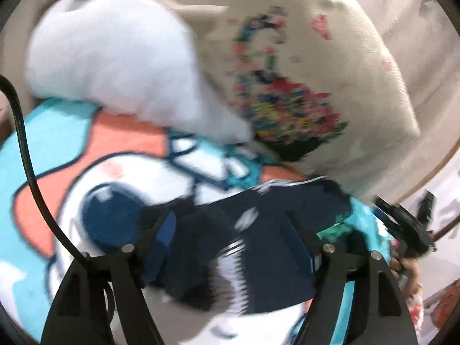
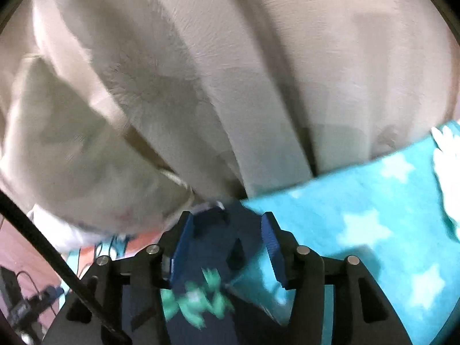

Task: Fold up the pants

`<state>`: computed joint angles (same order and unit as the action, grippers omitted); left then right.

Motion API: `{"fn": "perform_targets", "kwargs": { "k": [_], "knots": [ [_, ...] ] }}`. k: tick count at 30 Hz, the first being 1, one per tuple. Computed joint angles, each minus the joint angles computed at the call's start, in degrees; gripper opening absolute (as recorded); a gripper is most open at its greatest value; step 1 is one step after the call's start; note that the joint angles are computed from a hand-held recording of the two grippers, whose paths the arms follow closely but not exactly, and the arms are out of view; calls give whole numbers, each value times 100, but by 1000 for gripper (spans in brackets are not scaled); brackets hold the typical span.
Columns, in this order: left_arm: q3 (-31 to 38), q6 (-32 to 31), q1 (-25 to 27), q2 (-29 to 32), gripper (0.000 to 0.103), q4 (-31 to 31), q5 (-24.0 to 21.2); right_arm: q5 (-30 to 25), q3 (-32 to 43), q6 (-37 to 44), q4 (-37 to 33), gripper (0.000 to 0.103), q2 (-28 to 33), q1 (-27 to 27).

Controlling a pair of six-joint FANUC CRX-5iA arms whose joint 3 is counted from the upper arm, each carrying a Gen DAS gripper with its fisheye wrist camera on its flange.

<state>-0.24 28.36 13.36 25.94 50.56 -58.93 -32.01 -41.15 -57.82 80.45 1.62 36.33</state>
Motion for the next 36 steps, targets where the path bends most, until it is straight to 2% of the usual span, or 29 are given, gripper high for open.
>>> {"fn": "perform_targets", "kwargs": {
  "k": [3, 8, 13, 15, 18, 20, 21, 22, 23, 24, 25, 27, 34, 36],
  "knots": [
    [-101, 133, 208, -1, 75, -280, 82, -38, -464, -262, -108, 58, -274, 370],
    [-125, 362, 265, 174, 75, -539, 16, -524, -988, -856, -272, 59, -363, 1156],
    [-147, 429, 74, 259, 77, -687, 104, -339, -1189, -1535, 262, 60, -364, 1097],
    [-260, 429, -39, 198, 86, -687, 310, -158, -1133, -1646, 474, 60, -273, 950],
    [-469, 372, -197, 66, 93, -655, 544, -199, -920, -1656, 598, 60, -37, 897],
    [-640, 255, -290, -13, 93, -532, 716, -115, -886, -1926, 975, 60, 48, 739],
    [-739, 172, -347, -72, 90, -490, 848, -108, -850, -2056, 1123, 60, 115, 671],
    [-775, 175, -388, -111, 83, -541, 923, -100, -807, -2093, 1181, 54, 165, 638],
    [-817, 226, -420, -175, 54, -625, 1080, 21, -817, -2212, 1401, 30, 161, 536],
    [-758, 427, -430, -197, 20, -850, 1131, 283, -837, -2422, 1744, 17, 144, 351],
    [-585, 640, -396, -112, 20, -1023, 921, 374, -838, -2500, 1820, 14, 140, 309],
    [-516, 683, -298, -65, 18, -902, 690, 243, -851, -2485, 1768, 13, 106, 443],
    [-764, 273, -21, -456, 18, -645, 204, -355, -1049, -2337, 1545, 11, -448, 1097],
    [-948, 61, 91, -678, 18, -603, 154, -647, -1119, -2166, 1236, 11, -631, 1445]
  ]
}}
